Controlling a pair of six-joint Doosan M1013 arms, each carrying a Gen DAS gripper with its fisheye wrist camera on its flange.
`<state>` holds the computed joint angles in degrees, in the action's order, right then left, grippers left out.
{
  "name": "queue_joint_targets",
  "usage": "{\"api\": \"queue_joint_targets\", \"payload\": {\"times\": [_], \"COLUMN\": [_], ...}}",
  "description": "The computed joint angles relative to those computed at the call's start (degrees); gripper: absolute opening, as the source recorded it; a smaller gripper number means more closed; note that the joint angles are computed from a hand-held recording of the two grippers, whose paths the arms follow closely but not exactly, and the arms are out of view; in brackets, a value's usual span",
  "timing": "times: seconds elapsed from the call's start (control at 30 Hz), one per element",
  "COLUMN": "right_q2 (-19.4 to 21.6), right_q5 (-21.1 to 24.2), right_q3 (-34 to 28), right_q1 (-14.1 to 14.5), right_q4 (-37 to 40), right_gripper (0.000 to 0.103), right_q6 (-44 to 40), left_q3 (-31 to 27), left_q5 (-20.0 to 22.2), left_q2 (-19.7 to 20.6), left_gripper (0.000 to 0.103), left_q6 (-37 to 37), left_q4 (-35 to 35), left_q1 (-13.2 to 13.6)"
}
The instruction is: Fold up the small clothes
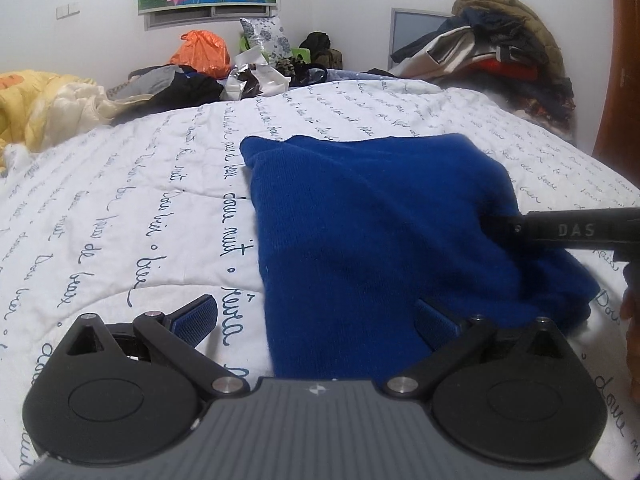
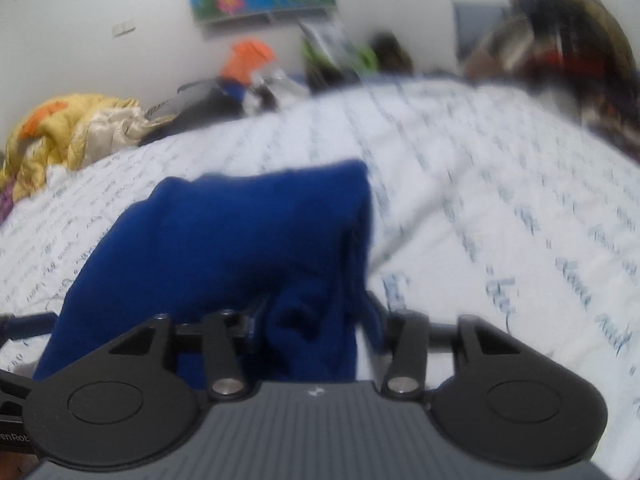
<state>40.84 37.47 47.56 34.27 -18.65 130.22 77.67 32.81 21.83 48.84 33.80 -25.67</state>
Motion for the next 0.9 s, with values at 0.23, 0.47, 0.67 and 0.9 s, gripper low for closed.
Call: {"api": "queue_joint_targets", "payload": {"times": [0.23, 0.47, 0.67, 0.9], "right_q2": [-2.2, -5.8, -5.7, -4.8], "right_q5": [-2.1, -7.3, -8.1, -8.5], "right_q3": [3.8, 9.9, 10.7, 9.5], "right_q1": [-0.3, -2.7, -4.1, -3.1], "right_q4": [0.7, 20.0, 39.0, 33.4], "right_gripper": [0.058, 0.058, 0.059, 0.015], "right_q6": [3.5, -9.9, -28.4, -20.9], "left_q3": [0.4, 1.9, 1.3, 1.3], "left_q5": [-0.5, -4.3, -6.4, -6.4], "left_q2": [-0.3, -1.8, -1.5, -1.4], "left_gripper": [0.103, 0.103, 0.097, 0.023], "left_q6": [0.4, 6.4, 26.0, 24.2], "left_q4": [-2.6, -17.4, -44.3, -36.9], "left_q1": [0.4, 3.5, 6.7, 4.9]}}
